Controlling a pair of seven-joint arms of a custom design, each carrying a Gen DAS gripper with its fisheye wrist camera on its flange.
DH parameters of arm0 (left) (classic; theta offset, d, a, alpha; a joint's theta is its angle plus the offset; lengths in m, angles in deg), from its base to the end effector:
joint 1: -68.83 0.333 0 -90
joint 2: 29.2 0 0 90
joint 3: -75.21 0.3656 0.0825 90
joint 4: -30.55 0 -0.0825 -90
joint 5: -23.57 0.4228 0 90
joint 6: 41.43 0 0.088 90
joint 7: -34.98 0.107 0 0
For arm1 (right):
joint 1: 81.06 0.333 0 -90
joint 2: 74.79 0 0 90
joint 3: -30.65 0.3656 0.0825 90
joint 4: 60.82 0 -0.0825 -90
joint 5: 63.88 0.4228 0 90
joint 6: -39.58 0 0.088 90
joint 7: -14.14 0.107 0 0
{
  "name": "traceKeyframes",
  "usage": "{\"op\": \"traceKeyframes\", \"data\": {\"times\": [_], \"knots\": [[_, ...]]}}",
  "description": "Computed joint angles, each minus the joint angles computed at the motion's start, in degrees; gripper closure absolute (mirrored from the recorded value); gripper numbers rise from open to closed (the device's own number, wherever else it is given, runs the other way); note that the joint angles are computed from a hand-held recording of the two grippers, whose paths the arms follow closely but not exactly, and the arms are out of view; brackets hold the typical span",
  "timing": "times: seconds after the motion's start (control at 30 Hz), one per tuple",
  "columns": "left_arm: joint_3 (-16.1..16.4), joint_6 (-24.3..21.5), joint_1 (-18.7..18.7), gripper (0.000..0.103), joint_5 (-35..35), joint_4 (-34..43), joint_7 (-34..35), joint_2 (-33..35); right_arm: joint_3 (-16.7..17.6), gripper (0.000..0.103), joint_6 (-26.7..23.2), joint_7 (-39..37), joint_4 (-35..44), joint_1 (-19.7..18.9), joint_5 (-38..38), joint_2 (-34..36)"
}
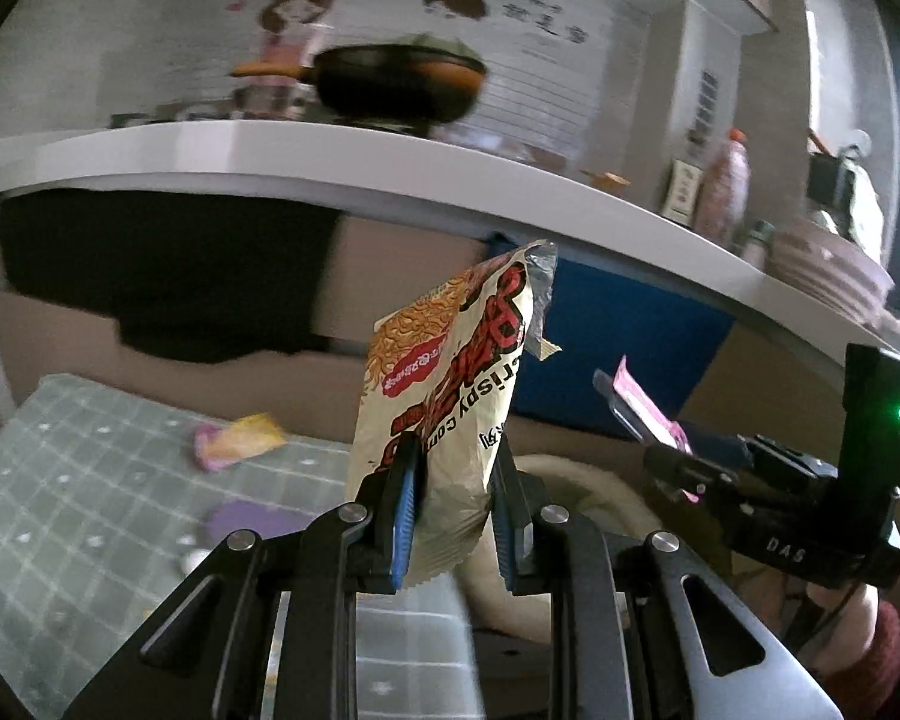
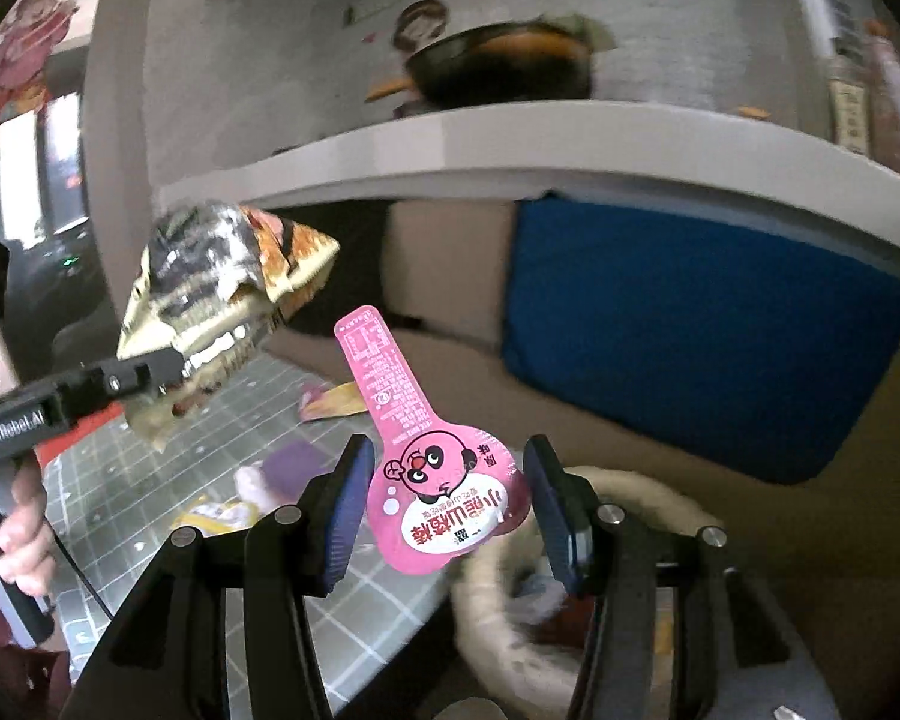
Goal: Collect trash
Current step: 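Carry the snack bag and pink packet over the trash bag with both tools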
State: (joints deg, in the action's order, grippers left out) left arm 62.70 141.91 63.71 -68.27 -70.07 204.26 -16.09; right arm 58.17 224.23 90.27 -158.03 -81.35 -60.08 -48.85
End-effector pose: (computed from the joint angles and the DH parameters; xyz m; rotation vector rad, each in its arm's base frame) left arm 0.6747 -0.1015 0.5307 -1.5789 1.5989 -1.2664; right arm 0.7098 0.2787 0.5192 -1.7705 1.0767 -0.6272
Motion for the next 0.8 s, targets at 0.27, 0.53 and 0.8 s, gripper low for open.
{"op": "traceKeyframes", "data": {"times": [0.27,0.53,0.8], "knots": [[-1.93,-4.66,-0.69,0.080,15.12,3.62,-14.75,6.12,-2.19,0.054,3.40,4.94,-3.67,-2.32,-0.78,-2.33],[0.64,-14.13,-2.18,0.080,33.48,9.92,-34.16,13.88,-6.88,0.054,1.21,9.59,-0.88,-0.36,-1.99,0.43],[2.08,-20.55,-3.39,0.080,47.69,18.86,-48.35,22.29,-9.58,0.054,-2.66,9.85,3.27,0.74,0.98,3.94]]}}
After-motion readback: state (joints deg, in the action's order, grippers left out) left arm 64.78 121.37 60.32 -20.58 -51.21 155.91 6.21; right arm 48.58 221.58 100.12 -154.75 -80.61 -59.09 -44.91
